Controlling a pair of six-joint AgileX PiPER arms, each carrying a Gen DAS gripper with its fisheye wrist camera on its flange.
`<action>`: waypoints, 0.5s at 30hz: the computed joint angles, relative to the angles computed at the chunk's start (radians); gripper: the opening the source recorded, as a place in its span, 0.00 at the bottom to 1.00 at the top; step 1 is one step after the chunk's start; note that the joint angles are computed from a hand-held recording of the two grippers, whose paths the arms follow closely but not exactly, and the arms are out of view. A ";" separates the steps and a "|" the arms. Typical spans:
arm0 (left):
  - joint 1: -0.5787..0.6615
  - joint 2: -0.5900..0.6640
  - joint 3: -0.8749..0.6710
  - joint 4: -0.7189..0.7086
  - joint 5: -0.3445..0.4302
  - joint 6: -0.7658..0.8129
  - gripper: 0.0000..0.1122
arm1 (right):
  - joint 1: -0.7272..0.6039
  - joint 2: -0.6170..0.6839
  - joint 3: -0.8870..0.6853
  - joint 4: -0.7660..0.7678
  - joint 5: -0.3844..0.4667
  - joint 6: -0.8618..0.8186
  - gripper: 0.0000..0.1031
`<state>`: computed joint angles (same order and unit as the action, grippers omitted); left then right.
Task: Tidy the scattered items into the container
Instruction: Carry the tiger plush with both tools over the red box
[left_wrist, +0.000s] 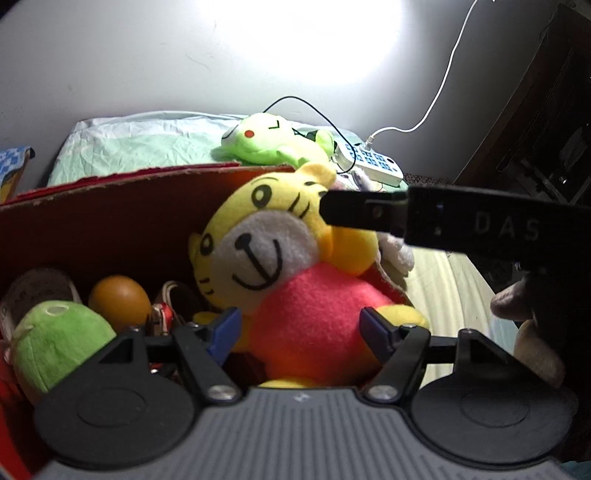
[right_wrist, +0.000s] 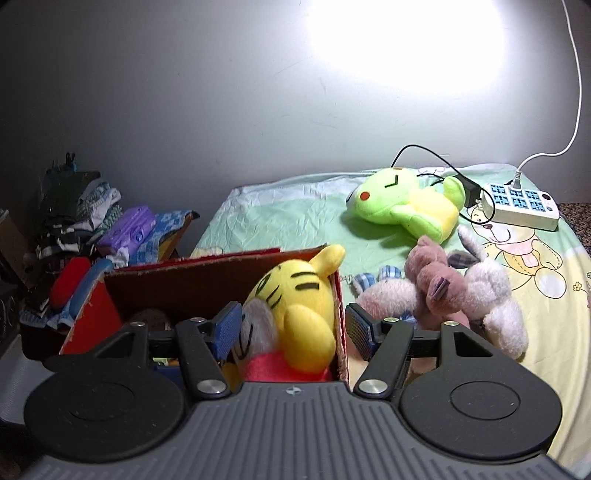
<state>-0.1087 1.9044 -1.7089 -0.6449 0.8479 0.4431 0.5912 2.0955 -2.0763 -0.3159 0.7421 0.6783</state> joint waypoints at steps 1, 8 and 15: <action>-0.004 0.013 -0.017 0.006 0.006 -0.006 0.65 | -0.010 0.009 -0.010 0.034 0.003 -0.015 0.61; -0.023 0.069 -0.091 -0.003 0.025 -0.021 0.65 | -0.034 -0.024 0.069 0.130 -0.088 -0.022 0.54; 0.005 0.081 -0.108 -0.024 0.063 -0.060 0.68 | -0.033 -0.050 0.133 0.107 -0.130 0.009 0.53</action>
<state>-0.1040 1.9857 -1.8167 -0.6687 0.9112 0.3834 0.5581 2.0450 -1.9433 -0.2084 0.6124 0.6874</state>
